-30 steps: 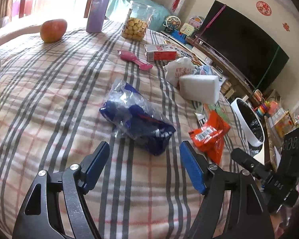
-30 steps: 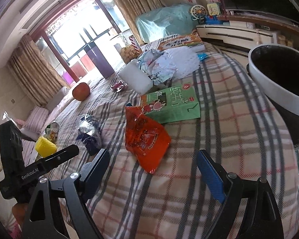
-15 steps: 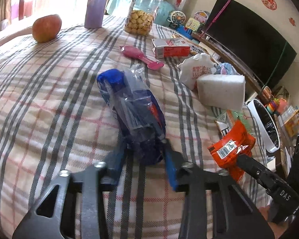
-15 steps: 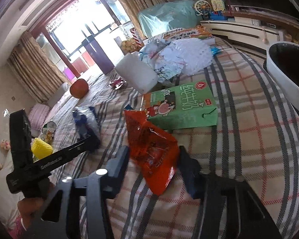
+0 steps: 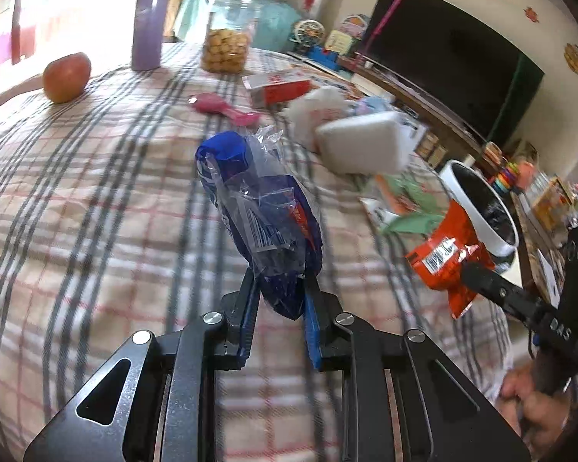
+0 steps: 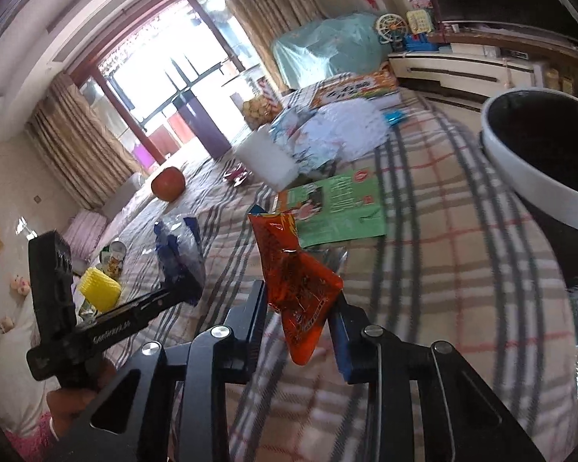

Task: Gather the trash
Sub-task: 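Grasp the blue plastic bag with the left tool while the right tool grasps the orange chip bag, then carry both bags over the trash bin and open both tools to drop them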

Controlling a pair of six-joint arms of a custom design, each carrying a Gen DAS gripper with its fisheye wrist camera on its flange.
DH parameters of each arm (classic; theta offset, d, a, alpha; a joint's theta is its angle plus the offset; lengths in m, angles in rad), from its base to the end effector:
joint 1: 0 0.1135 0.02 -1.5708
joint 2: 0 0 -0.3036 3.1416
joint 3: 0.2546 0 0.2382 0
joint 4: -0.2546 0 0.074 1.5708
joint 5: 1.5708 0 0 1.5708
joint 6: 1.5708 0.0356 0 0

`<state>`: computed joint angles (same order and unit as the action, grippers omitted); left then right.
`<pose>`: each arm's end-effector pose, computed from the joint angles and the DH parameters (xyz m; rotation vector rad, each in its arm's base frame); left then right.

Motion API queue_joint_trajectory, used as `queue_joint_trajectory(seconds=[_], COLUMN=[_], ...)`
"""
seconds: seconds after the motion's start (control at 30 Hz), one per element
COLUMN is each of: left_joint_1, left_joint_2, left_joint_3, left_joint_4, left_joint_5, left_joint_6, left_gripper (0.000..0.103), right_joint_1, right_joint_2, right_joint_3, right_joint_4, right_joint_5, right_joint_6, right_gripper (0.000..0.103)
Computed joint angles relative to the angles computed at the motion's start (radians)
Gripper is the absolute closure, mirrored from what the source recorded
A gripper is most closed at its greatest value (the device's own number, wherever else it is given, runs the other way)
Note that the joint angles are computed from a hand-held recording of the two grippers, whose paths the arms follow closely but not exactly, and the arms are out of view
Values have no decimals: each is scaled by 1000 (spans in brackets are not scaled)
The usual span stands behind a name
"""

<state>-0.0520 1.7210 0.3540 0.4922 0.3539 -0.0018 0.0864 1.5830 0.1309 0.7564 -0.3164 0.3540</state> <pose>0.2387 -0.0248 0.1177 0.2176 2.4143 -0.4560 0.1917 0.0277 0.1262 0.1360 2.2895 0.5898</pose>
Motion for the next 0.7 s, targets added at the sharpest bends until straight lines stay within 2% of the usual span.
queue_joint_trajectory(seconds=[0.27,0.7], left_joint_1=[-182,-472], left_joint_2=[-89,-71], left_joint_3=[-21,51], left_joint_4=[-29,-74], left_joint_5=[-35,-139], left_joint_6=[-25,-77], left_gripper=[83,83], right_joint_1=[-188,-561], right_joint_2=[-134,-262], right_joint_3=[-42,-23], right_joint_4=[-95,-290], right_joint_5=[-82,-294], right_joint_6=[-66,-239], right_gripper=[72,72])
